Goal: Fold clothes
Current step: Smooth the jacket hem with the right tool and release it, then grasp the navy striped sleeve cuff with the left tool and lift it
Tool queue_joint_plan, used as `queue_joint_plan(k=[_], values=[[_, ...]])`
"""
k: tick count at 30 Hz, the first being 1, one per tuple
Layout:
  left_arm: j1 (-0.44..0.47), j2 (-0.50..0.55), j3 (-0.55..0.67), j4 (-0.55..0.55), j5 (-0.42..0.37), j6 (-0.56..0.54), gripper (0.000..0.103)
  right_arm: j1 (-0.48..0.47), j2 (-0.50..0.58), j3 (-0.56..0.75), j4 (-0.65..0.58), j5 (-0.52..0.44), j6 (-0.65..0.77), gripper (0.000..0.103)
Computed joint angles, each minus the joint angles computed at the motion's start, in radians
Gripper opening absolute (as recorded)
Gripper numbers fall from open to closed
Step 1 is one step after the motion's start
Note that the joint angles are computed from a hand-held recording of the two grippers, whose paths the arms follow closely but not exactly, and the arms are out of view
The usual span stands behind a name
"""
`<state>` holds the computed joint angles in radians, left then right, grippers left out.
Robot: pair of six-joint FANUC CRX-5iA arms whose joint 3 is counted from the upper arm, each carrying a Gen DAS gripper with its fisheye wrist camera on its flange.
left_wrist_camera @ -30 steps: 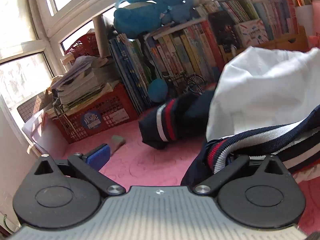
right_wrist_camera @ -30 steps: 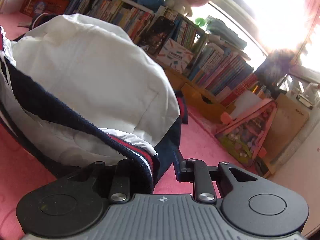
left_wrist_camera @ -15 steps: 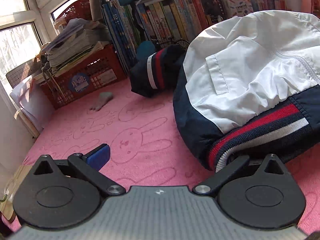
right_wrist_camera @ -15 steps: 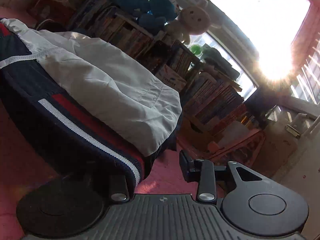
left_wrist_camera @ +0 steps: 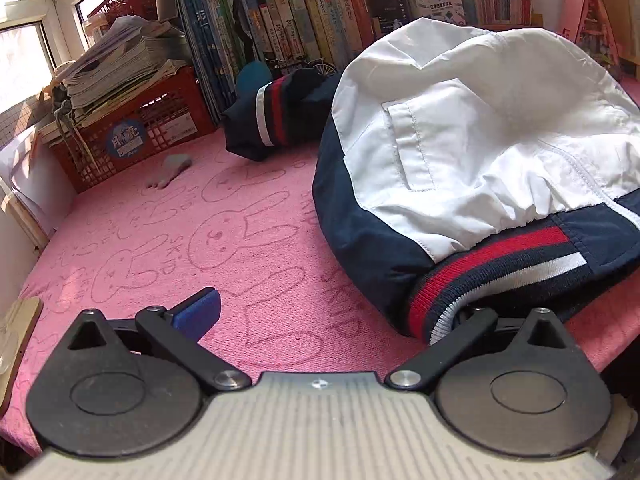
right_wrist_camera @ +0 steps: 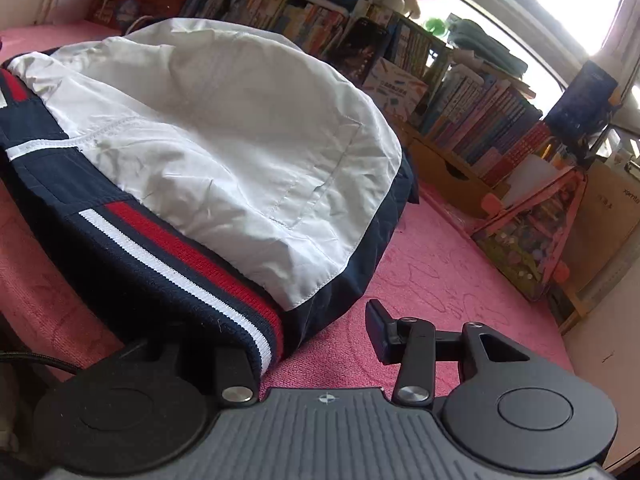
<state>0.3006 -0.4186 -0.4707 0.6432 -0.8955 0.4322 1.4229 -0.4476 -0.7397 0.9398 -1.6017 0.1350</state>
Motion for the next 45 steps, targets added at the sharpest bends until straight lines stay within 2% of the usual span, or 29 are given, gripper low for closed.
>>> queue_joint_plan(k=[1,2,3,5,8,9,11,13,15,18,22,24,26,28,30,32,33,34,36,38,40,42,45], values=[[0.039,0.013,0.006,0.064,-0.079,-0.034,0.103,0.012,-0.038,0.0,-0.015,0.013,0.001,0.049],[0.077,0.033,0.015,0.122,-0.162,-0.056,0.103,0.029,-0.073,0.003,-0.033,0.018,-0.006,0.056],[0.114,0.058,0.026,0.173,-0.246,-0.068,0.103,0.043,-0.107,0.006,-0.049,0.018,-0.013,0.067],[0.146,0.094,0.044,0.197,-0.33,-0.062,0.103,0.072,-0.161,0.003,-0.064,0.003,-0.036,0.079],[0.189,0.15,0.074,0.227,-0.451,-0.047,0.103,0.112,-0.221,-0.012,-0.069,-0.026,-0.083,0.083],[0.2,0.164,0.082,0.232,-0.481,-0.043,0.103,0.12,-0.234,-0.016,-0.069,-0.029,-0.101,0.086],[0.203,0.156,0.079,0.224,-0.484,-0.049,0.103,0.131,-0.249,-0.022,-0.069,-0.035,-0.135,0.091],[0.214,0.157,0.084,0.222,-0.514,-0.058,0.103,0.139,-0.245,-0.029,-0.064,-0.041,-0.149,0.091],[0.224,0.161,0.094,0.21,-0.549,-0.059,0.103,0.141,-0.215,-0.048,-0.035,-0.056,-0.145,0.102],[0.239,0.166,0.097,0.229,-0.599,-0.083,0.103,0.109,-0.181,-0.079,0.021,-0.007,-0.102,0.103],[0.27,0.207,0.081,0.407,-0.713,-0.088,0.103,0.127,-0.233,-0.077,0.012,0.088,0.012,0.103],[0.255,0.218,0.071,0.504,-0.68,-0.056,0.103,0.175,-0.271,-0.069,-0.005,0.084,0.052,0.103],[0.209,0.218,0.082,0.536,-0.557,-0.001,0.103,0.225,-0.307,-0.056,-0.016,0.066,0.058,0.103],[0.126,0.22,0.101,0.533,-0.34,0.092,0.103,0.264,-0.332,-0.056,0.021,0.047,0.009,0.103],[0.02,0.251,0.142,0.48,-0.102,0.221,0.103,0.261,-0.344,-0.066,0.101,0.055,-0.072,0.103],[-0.066,0.315,0.199,0.43,0.051,0.329,0.103,0.198,-0.334,-0.067,0.183,0.094,-0.154,0.103],[-0.101,0.361,0.234,0.42,0.098,0.375,0.103,0.15,-0.321,-0.061,0.215,0.122,-0.187,0.103],[-0.129,0.408,0.272,0.4,0.134,0.429,0.103,0.082,-0.295,-0.044,0.232,0.16,-0.199,0.103],[-0.157,0.5,0.365,0.31,0.148,0.58,0.103,-0.074,-0.228,-0.005,0.249,0.268,-0.163,0.103],[-0.169,0.563,0.431,0.236,0.127,0.722,0.103,-0.23,-0.141,0.04,0.266,0.402,-0.087,0.103],[-0.18,0.623,0.473,0.235,0.087,0.849,0.103,-0.38,-0.008,0.118,0.284,0.548,-0.037,0.103],[-0.208,0.62,0.44,0.288,0.166,0.832,0.103,-0.493,0.097,0.195,0.288,0.683,-0.012,0.103],[-0.225,0.658,0.51,0.205,0.151,0.901,0.103,-0.633,0.267,0.336,0.281,0.887,-0.011,0.103]])
